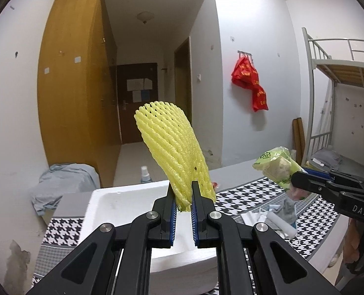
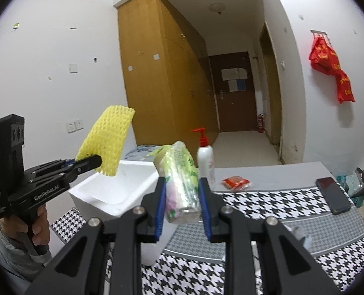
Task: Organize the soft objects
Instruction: 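Carry the yellow net and the plastic bag over the white foam box, then open the left gripper to drop the yellow net into the box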
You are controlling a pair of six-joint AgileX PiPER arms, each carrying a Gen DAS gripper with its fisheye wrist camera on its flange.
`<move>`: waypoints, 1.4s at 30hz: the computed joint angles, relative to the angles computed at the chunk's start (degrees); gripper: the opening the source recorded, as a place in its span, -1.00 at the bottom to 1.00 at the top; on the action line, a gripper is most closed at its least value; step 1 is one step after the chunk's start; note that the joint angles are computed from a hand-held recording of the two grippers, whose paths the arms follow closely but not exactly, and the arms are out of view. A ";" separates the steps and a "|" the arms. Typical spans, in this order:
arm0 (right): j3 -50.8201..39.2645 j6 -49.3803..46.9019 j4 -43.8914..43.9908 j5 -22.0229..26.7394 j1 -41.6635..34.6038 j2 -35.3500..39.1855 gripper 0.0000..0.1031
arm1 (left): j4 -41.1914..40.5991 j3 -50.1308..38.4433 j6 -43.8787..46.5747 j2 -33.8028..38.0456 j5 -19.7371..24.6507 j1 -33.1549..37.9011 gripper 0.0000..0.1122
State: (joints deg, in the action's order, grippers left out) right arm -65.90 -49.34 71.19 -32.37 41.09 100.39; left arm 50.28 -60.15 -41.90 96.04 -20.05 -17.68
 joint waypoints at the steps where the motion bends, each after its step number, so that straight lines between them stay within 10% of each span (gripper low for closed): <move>1: -0.57 -0.22 -0.14 0.25 0.10 0.33 -0.42 | -0.24 0.12 0.30 0.08 -0.24 0.32 -0.81; 29: -9.88 -11.91 8.20 4.12 0.49 5.52 -0.42 | 0.12 -3.67 -2.39 3.94 6.03 2.86 -0.74; 34: -11.10 -14.03 10.22 3.96 0.58 6.23 -0.42 | -3.67 -3.22 0.85 4.15 5.06 3.42 0.13; 42: -11.93 -15.29 11.54 3.74 0.74 6.62 -0.42 | -13.52 -1.87 9.42 3.42 4.07 3.99 0.66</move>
State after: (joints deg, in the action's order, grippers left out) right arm -77.83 -64.63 82.73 -28.63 41.83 107.01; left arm 36.77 -62.02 -32.48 99.46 -15.98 -13.69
